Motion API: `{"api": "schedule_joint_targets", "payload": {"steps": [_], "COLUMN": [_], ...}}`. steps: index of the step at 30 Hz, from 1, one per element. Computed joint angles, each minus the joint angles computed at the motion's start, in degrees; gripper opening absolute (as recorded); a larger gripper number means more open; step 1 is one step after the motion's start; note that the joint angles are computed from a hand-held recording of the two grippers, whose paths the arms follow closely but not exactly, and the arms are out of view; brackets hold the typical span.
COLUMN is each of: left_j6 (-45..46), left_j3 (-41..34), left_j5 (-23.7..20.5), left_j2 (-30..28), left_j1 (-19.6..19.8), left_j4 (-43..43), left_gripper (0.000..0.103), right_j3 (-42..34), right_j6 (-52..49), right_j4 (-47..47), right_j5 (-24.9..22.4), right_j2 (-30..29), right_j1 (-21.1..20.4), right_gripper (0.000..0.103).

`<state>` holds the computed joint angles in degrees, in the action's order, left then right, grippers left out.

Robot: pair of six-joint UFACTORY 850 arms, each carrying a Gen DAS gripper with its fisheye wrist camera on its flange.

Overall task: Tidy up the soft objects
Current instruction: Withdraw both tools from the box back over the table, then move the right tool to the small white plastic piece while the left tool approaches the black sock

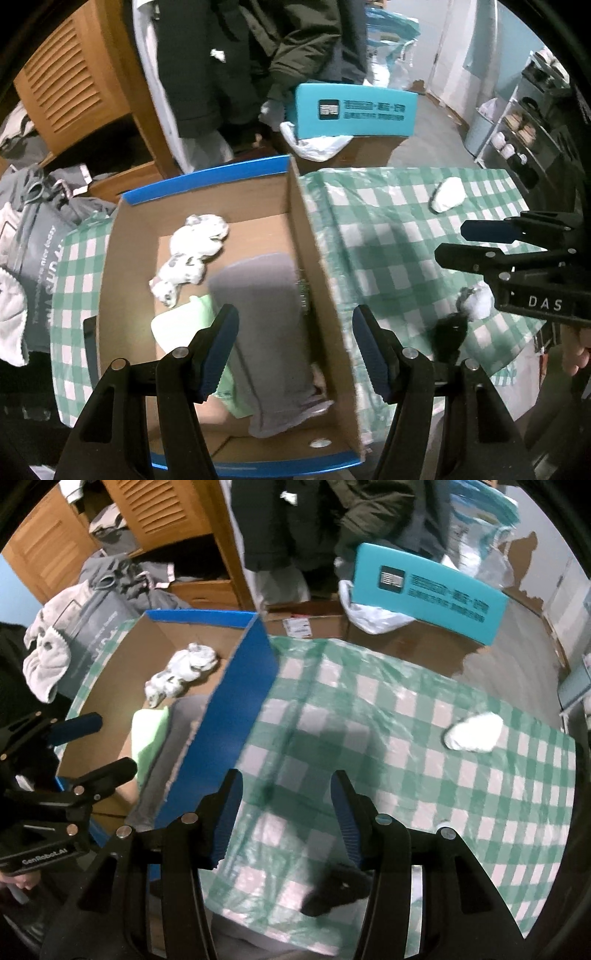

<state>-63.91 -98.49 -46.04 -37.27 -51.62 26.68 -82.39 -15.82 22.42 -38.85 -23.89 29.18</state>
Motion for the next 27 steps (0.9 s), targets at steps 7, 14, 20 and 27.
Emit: {"api": "schedule_joint_targets", "payload": {"steps": [7, 14, 20, 27], "left_j6": [3.71, 6.66, 10.04, 13.49], "left_j3": [-4.55, -10.62, -15.82, -20.87], "left_j5": [0.38, -1.50, -2.66, -3.64], "left_j2": [-3.13, -7.11, -10.72, -14.51], "left_j1": [-0.52, -1.09, -1.23, -1.26], "left_j4": [-3.46, -5.41, -8.55, -12.47], "left_gripper": [0.066, 0.066, 0.066, 0.066], "right_j3": [3.37, 6.21, 8.53, 9.84], "right_j6": [-0.49, -1.42, -2.30, -2.78], "right_j4": [0.78, 1.88, 2.69, 2.28], "right_j5": [1.12, 1.44, 1.78, 1.56], "right_j2": [2.21, 3.93, 5.19, 4.68], "right_j1": [-3.05, -6.14, -8.62, -10.77], "right_gripper": [0.049, 0.050, 0.049, 0.049]}}
